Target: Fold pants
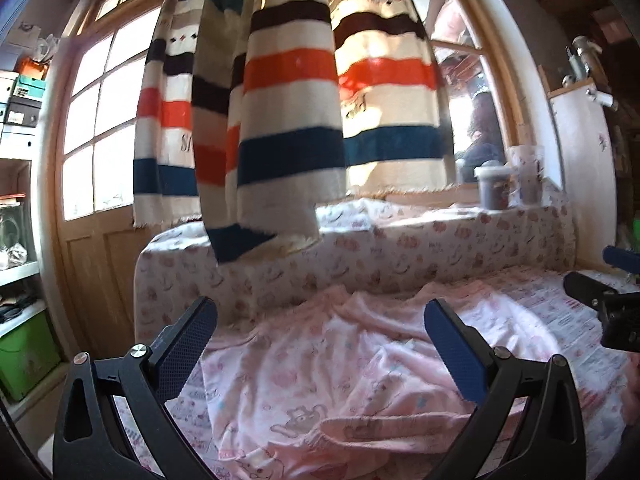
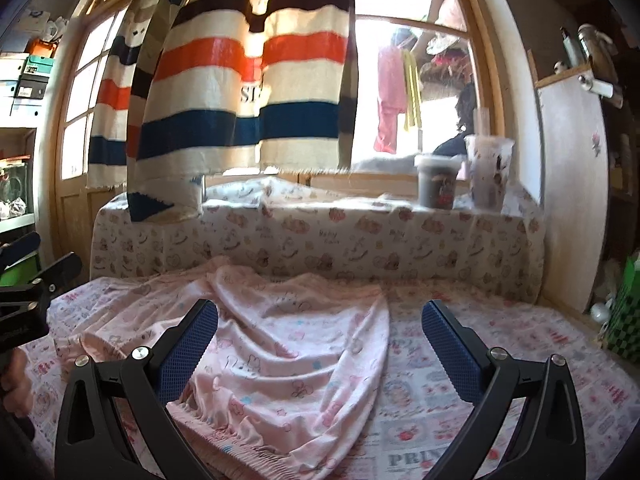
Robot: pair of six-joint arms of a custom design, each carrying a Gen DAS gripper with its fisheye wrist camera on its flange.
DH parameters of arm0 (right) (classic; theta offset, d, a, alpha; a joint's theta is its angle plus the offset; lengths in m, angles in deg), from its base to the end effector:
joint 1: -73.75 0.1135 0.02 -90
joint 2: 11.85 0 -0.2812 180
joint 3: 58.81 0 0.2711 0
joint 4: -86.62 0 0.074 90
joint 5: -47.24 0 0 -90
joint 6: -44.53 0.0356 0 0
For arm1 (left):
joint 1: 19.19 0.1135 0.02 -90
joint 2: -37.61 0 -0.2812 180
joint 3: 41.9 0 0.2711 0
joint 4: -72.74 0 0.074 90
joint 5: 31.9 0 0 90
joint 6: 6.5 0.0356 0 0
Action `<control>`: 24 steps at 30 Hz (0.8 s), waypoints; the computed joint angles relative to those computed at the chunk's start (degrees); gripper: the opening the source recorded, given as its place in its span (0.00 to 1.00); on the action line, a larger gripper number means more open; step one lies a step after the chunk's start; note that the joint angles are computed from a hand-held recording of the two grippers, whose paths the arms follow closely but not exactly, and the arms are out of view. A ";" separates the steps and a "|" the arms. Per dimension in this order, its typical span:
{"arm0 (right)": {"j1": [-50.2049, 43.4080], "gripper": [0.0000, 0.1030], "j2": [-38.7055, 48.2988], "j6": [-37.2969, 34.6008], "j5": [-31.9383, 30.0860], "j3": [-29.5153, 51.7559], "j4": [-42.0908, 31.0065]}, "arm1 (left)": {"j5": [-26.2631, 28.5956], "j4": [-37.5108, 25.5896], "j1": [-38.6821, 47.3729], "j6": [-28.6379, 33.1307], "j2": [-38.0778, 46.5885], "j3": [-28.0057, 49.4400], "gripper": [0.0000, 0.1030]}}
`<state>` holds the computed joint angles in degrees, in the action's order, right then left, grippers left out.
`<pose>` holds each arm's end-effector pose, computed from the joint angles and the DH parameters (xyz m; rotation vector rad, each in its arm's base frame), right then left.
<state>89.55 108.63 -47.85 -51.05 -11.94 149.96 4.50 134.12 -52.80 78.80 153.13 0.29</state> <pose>0.3321 0.0993 0.0763 -0.3820 1.7155 0.2974 0.2757 -0.1488 0.0879 -0.2317 1.6893 0.3333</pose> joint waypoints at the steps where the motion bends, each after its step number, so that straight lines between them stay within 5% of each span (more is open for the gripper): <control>1: -0.81 1.00 -1.71 0.57 -1.79 -0.49 -0.85 | 1.36 -1.86 0.08 -0.85 -2.49 -0.56 1.00; 7: -4.96 1.00 -13.33 2.03 -5.55 1.53 -11.02 | 5.99 -8.59 2.70 2.92 -10.66 3.31 1.00; 12: -7.16 1.00 -16.92 6.39 -5.82 9.97 -18.91 | 10.85 -22.31 6.25 3.61 -13.07 14.52 1.00; 17: -10.03 1.00 -10.47 12.87 -12.82 28.09 -31.25 | 17.23 -28.36 9.91 4.27 -6.80 28.33 1.00; 21: -9.57 1.00 -1.19 10.87 -12.96 45.63 -46.49 | 21.17 -30.47 12.70 9.10 3.03 40.46 1.00; 24: -8.37 1.00 7.74 7.05 -11.82 59.72 -57.45 | 25.53 -38.07 14.86 6.56 8.70 48.30 1.00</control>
